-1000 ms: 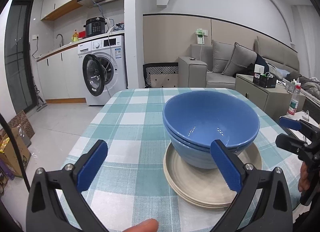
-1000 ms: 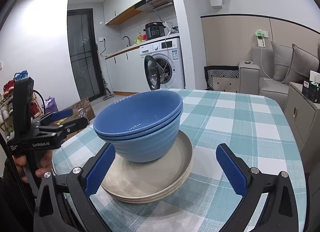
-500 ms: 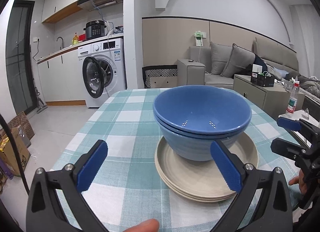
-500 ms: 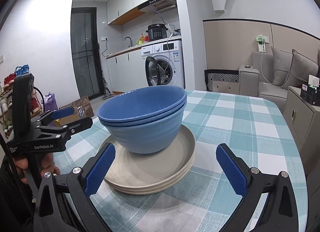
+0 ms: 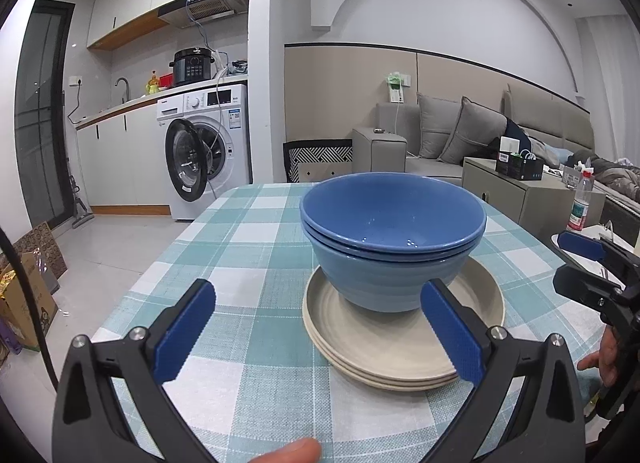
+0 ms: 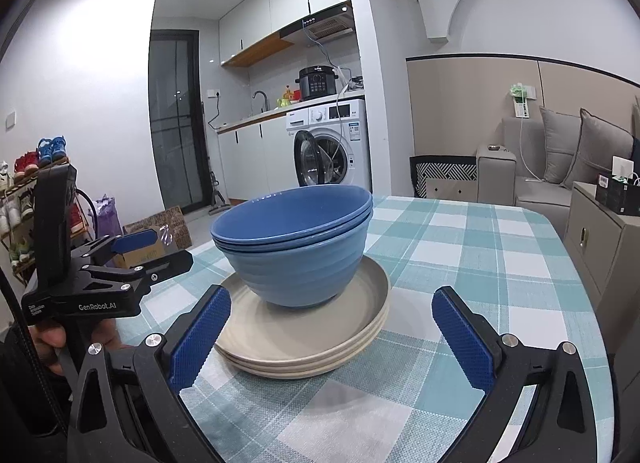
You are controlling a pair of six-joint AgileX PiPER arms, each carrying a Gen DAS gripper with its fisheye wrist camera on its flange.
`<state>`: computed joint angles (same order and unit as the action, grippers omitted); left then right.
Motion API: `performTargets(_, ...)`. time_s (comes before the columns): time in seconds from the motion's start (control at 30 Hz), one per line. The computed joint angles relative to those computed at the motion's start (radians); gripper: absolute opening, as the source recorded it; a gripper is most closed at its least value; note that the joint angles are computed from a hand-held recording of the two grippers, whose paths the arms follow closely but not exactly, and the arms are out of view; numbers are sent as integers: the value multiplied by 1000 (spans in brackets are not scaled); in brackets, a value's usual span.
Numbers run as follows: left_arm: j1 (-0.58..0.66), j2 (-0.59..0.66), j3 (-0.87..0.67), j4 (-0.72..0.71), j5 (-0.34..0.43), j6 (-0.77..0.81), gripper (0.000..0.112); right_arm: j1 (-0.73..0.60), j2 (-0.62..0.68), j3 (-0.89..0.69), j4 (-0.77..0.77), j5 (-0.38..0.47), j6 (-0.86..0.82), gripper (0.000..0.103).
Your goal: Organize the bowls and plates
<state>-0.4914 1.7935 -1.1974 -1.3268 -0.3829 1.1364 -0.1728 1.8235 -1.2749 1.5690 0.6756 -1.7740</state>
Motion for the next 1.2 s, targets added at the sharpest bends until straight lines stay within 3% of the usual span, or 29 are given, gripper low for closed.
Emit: performTargets(1.2,4,1,8,-18,-8,16,103,9,-6,28,26,10,-44,103)
